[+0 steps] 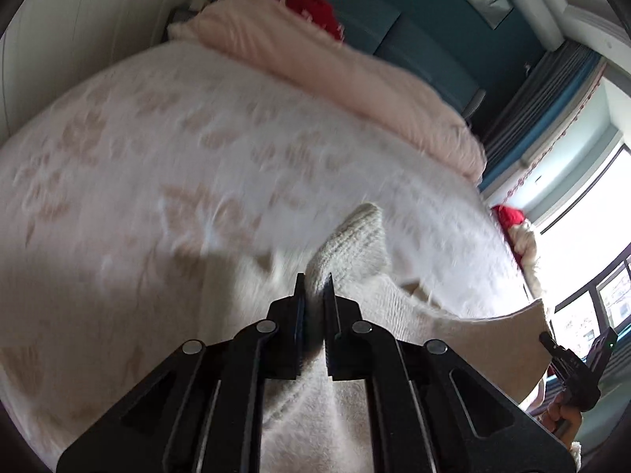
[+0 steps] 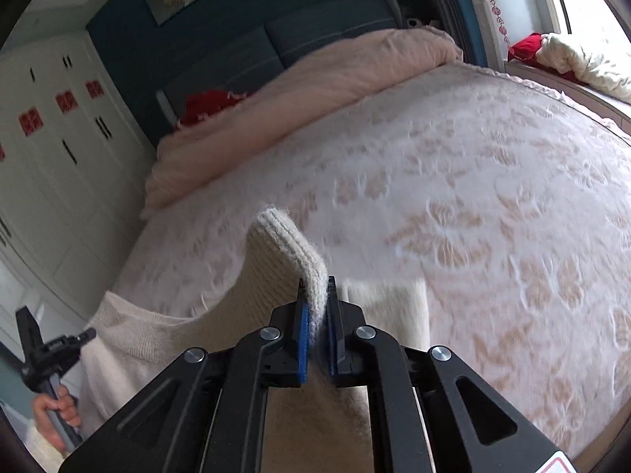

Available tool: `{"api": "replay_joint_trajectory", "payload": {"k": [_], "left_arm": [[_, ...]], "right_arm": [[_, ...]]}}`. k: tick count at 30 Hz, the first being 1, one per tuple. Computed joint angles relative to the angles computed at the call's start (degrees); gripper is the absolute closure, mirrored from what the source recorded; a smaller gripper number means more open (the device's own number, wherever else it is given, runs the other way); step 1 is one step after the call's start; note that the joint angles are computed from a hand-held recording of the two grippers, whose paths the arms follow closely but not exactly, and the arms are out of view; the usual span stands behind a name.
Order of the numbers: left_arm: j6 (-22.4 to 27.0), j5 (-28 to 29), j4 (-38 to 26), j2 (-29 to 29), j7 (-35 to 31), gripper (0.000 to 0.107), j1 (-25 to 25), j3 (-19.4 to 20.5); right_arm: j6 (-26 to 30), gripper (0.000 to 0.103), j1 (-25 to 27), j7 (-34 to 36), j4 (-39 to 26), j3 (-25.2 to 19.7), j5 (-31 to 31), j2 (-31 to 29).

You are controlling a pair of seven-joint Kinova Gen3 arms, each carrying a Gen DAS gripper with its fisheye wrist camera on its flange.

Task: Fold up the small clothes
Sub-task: 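Grasp the folded sweater edge with the left gripper while the right gripper grasps the hem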

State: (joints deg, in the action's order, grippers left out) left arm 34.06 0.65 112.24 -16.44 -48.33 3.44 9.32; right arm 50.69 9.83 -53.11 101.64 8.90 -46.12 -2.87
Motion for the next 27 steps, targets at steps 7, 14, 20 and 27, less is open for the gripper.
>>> {"api": "replay_joint_trajectory", "payload": {"k": [7, 14, 20, 27], "left_arm": [[3.4, -1.66, -3.86, 14.28, 2.52, 0.099, -7.31, 4.88], [-2.21, -0.65, 7.74, 2.79, 6.89, 0.059, 1.12, -3.09], [0.89, 1.72, 17.92, -13.11, 16.97, 0.027, 6.94, -5.64], [-8.33, 17.15, 26.12, -13.38, 15.6, 0.025, 4.71, -2.86]], "right_arm": [[-2.86, 0.09, -9.65, -14.58, -4.18, 6.07, 10.49, 15.16], [-7.44, 0.045, 3.27, -10.28, 5.17, -3.32, 8.77, 5.58], [2.19, 0.038, 10.88, 0.02, 13.77, 0.93, 6.78, -1.87], [9.97, 0.038, 16.39, 6.71, 19.86, 0.29, -0.56, 0.77]]}}
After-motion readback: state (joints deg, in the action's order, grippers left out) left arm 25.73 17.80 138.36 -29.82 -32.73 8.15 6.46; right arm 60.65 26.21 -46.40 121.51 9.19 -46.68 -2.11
